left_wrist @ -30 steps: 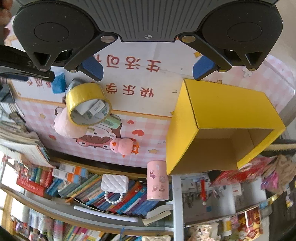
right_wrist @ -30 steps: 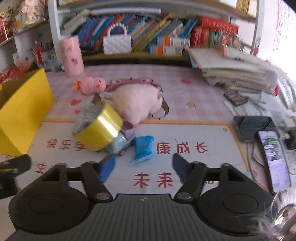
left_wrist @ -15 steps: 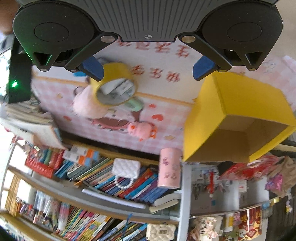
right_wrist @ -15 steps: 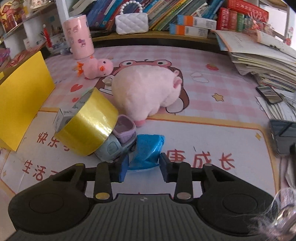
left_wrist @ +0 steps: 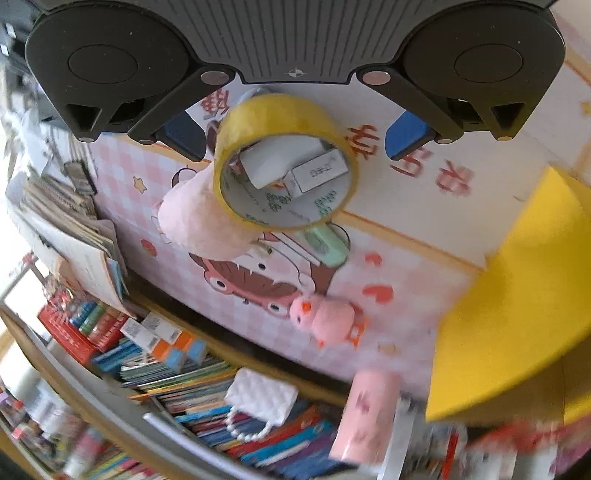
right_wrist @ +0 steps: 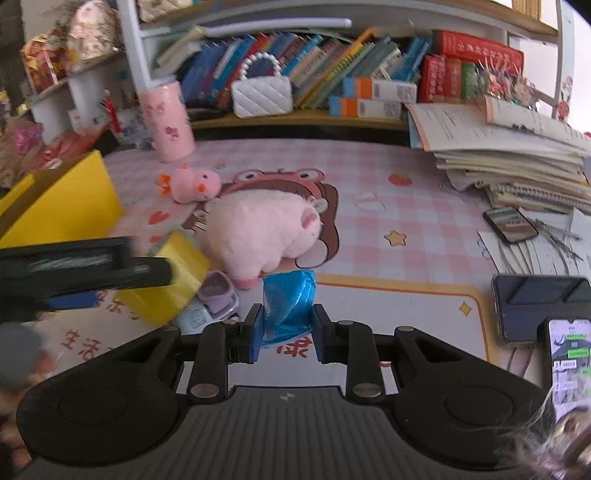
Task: Organize objects
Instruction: 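Grasp the blue plastic bag with the right tool while the left tool grasps the yellow tape roll, then carry the blue bag into the yellow box and open the right tool while the left tool carries the tape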
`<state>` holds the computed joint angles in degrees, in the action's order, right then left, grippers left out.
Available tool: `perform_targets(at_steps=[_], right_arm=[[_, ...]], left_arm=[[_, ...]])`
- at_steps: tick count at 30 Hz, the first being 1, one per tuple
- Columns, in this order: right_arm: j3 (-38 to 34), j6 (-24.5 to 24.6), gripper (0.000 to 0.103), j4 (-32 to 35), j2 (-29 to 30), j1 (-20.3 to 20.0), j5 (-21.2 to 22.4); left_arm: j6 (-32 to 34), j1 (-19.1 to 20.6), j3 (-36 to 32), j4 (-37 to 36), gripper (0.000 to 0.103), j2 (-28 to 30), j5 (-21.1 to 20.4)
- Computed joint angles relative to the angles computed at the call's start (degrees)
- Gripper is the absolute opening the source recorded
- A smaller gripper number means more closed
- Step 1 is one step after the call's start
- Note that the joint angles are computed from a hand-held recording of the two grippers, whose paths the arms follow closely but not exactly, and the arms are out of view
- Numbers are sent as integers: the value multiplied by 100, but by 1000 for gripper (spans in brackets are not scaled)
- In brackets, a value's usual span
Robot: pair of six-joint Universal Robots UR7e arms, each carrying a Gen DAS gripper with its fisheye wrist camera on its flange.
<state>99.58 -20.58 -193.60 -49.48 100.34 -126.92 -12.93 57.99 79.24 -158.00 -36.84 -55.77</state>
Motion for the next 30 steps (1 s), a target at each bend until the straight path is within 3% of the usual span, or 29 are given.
perform_targets(at_steps=[5, 6, 9, 15, 18, 24, 30], right_arm=[[157, -380, 25, -92, -118, 23, 265], [167, -413, 25, -84, -129, 23, 290], [151, -391, 25, -36, -132, 20, 331], [55, -195, 25, 141, -86, 10, 442], [3, -165, 25, 272, -46, 35, 520], [-52, -127, 25, 375, 73, 146, 622], [-143, 174, 25, 560, 259, 350, 427]], left_arm=[[-80, 119, -249, -137, 96, 192, -315], [-43, 106, -283, -149, 90, 222, -215], [188, 82, -306, -167, 89, 212, -144], [1965, -194, 77, -1682, 89, 160, 387], [2394, -298, 194, -1911, 89, 90, 649], [2570, -462, 935, -2116, 89, -457, 899], [1963, -486, 1691, -2027, 89, -1108, 1035]])
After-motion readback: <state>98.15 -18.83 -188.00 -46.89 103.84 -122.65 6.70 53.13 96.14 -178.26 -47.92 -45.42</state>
